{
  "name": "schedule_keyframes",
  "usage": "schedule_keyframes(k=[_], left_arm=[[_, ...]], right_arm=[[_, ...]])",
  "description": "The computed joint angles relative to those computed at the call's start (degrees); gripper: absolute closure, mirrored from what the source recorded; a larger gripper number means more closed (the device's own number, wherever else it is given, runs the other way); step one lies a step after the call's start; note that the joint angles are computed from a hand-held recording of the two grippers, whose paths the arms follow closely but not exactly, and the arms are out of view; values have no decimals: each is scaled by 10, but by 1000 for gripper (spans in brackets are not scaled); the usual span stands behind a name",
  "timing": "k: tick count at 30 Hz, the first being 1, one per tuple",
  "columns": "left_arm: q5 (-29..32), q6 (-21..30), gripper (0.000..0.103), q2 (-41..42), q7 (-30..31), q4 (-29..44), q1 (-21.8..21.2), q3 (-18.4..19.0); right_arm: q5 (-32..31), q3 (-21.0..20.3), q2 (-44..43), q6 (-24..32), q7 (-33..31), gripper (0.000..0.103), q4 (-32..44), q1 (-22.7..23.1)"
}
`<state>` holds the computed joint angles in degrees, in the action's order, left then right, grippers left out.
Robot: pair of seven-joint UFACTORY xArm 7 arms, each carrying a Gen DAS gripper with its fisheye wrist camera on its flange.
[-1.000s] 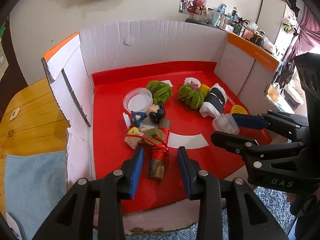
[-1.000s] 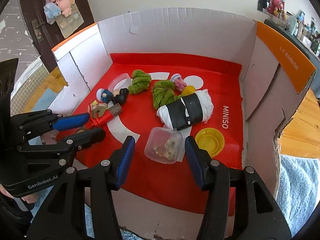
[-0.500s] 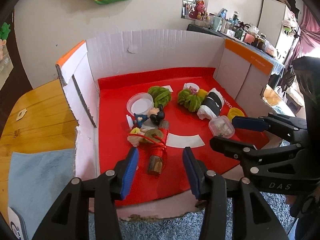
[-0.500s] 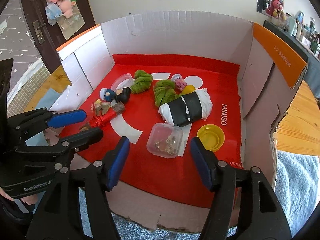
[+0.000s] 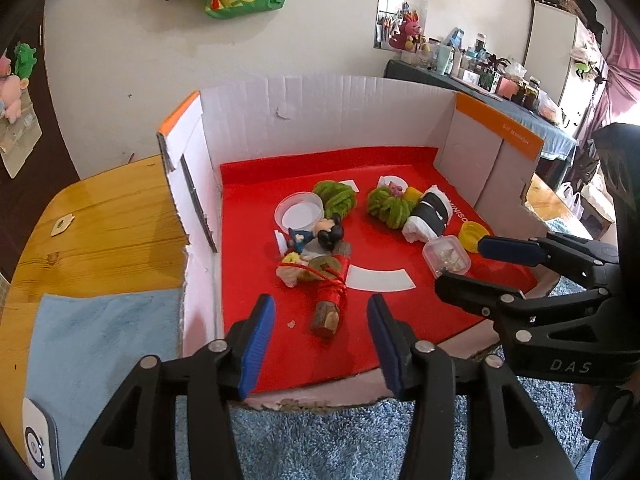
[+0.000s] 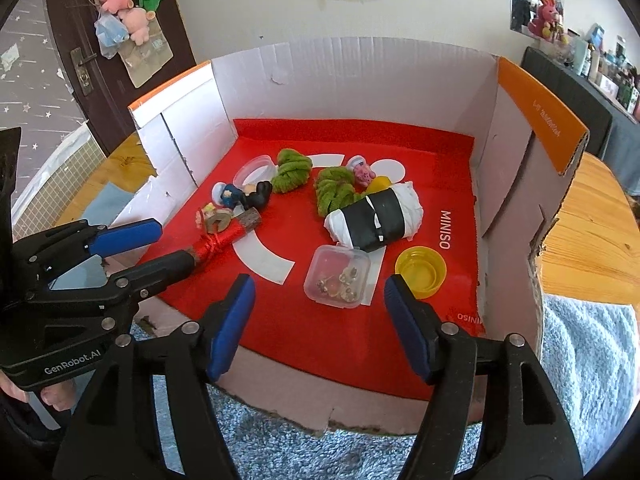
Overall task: Organize objects
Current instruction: 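Withdraw both open tools from the box back over the towel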
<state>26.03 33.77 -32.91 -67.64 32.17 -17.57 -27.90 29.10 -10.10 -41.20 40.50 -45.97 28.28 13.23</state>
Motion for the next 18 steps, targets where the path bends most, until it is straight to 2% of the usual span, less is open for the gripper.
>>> schedule_keyframes(k=[3, 7, 13, 18], left_arm=[[7, 7, 43, -6, -10, 0, 3, -10], [7, 6, 42, -9, -14, -3, 0, -9], [5, 11, 31, -23, -27, -12, -1, -11], [13, 20, 24, -38, -44, -17, 6, -22]], right_arm=[[1, 0, -6, 1, 0, 36, -2, -1], [2, -1, -13, 1, 1, 36, -6, -1], [2, -1, -24, -3, 1, 29, -13, 2], [4, -5, -34, -7, 3, 28, -19, 5]])
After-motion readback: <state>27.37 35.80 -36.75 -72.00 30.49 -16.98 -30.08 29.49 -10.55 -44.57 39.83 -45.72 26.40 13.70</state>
